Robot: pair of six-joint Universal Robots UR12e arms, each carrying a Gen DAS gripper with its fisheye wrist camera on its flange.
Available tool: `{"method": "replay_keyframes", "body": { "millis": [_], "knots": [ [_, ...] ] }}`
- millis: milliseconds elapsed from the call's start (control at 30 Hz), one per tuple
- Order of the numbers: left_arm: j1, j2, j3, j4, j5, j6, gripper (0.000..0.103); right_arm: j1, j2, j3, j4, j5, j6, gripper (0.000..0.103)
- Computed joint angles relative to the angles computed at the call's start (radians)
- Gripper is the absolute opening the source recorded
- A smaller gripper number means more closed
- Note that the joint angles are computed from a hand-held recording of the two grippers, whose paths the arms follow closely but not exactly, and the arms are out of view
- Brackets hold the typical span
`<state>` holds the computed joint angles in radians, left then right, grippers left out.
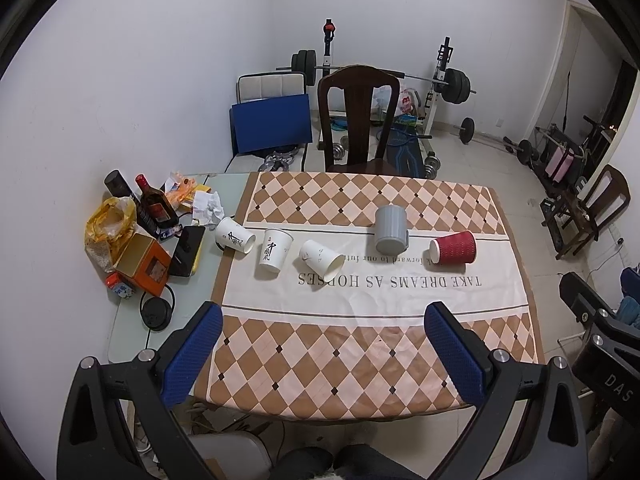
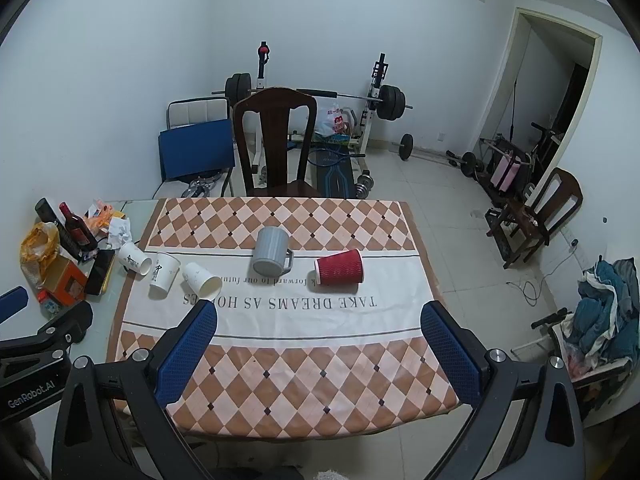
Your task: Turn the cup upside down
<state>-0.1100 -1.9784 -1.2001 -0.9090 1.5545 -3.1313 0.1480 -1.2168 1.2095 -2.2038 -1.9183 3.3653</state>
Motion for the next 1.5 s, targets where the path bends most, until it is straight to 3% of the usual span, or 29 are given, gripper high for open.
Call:
{"method": "replay_keyframes", "body": {
  "millis": [1133, 1300, 1500],
  "knots": [
    [-0.003, 0.000, 0.008, -0.008, -0.004, -0.007, 0.103, 0.001, -0.010, 0.017, -0.010, -0.001, -0.002, 0.103],
    [-0.009, -0.015, 0.024, -0.002, 0.026, -0.025, 0.103, -0.004, 0.005, -0.031, 0.035, 0.021, 0.019, 0.103],
    [-0.018, -0.063, 0.053, -0.037, 0.141, -0.086, 0.103, -0.016, 0.044, -0.075, 0.099, 0.077, 0.007, 0.103]
  ]
}}
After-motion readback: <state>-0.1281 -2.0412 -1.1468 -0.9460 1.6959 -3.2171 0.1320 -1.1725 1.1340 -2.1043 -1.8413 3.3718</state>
